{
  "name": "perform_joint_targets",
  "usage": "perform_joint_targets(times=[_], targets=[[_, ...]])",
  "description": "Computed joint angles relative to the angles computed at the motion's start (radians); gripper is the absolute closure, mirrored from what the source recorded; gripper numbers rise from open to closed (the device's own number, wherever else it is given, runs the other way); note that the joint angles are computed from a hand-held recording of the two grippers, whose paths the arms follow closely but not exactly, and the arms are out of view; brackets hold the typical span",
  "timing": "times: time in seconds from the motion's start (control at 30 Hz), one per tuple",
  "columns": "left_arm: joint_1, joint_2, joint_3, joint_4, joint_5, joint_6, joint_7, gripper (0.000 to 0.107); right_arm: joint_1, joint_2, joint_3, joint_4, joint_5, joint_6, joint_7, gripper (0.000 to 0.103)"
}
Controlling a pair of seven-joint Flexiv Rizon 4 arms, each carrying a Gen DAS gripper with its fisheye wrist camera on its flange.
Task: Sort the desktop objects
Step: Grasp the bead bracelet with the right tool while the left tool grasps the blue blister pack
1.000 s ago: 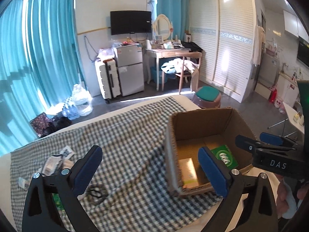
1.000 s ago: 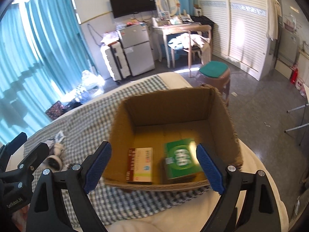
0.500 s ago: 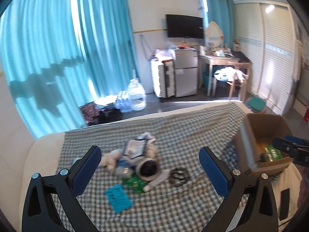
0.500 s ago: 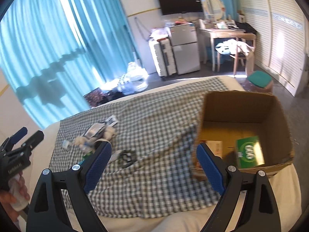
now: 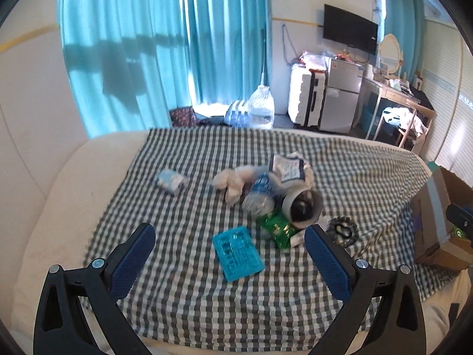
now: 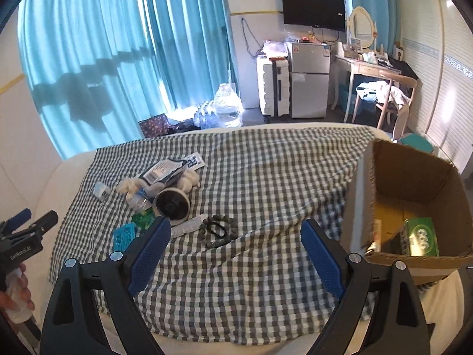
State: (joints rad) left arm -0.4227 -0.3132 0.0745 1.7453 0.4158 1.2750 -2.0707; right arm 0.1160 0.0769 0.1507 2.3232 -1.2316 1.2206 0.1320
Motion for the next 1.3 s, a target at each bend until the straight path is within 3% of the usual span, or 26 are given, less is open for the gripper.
perform_joint_targets(times=[0.13, 0.3, 0.53, 0.8, 0.87, 0.93, 1.03, 1.2, 1.3], targets=[[0.008, -0.056, 0.004, 0.015, -0.021, 0.016, -0.018, 0.004, 0.002, -0.073, -0.020, -0.017, -0.131, 0.004, 0.101, 0.013], [0.026, -0.135, -0.020, 0.012, -0.121, 0.017, 0.029, 0.004, 0.023, -0.155, -0.047, -0.040, -0.169, 0.021, 0.113, 0.013], [0.007, -0.246, -0.020, -0.049, -0.215, -0.004, 0.096, 0.004, 0.006, -0.281, -0.108, -0.078, -0.203, 0.161, 0.161, 0.013], [-0.029, -0.367, 0.025, -0.151, -0.257, -0.074, 0.074, 0.004, 0.041, -0.373, -0.140, -0.119, -0.132, 0.085, 0.052, 0.013], [-0.032, -0.387, 0.028, -0.171, -0.260, -0.084, 0.073, 0.004, 0.040, -0.393, -0.151, -0.133, -0.111, 0.093, 0.025, 0.018], [-0.035, -0.408, 0.031, -0.194, -0.262, -0.100, 0.074, 0.004, 0.044, -0.406, -0.159, -0.144, -0.068, 0.089, -0.010, 0.036], [-0.037, -0.432, 0.036, -0.216, -0.268, -0.121, 0.062, 0.004, 0.038, -0.458, -0.173, -0.176, 0.024, 0.147, -0.081, 0.043], [-0.042, -0.448, 0.045, -0.222, -0.262, -0.102, 0.049, 0.004, 0.081, -0.512, -0.219, -0.216, 0.107, 0.172, -0.154, 0.045], [-0.045, -0.451, 0.050, -0.222, -0.253, -0.089, 0.050, 0.004, 0.091, -0.544, -0.215, -0.239, 0.198, 0.193, -0.227, 0.055]])
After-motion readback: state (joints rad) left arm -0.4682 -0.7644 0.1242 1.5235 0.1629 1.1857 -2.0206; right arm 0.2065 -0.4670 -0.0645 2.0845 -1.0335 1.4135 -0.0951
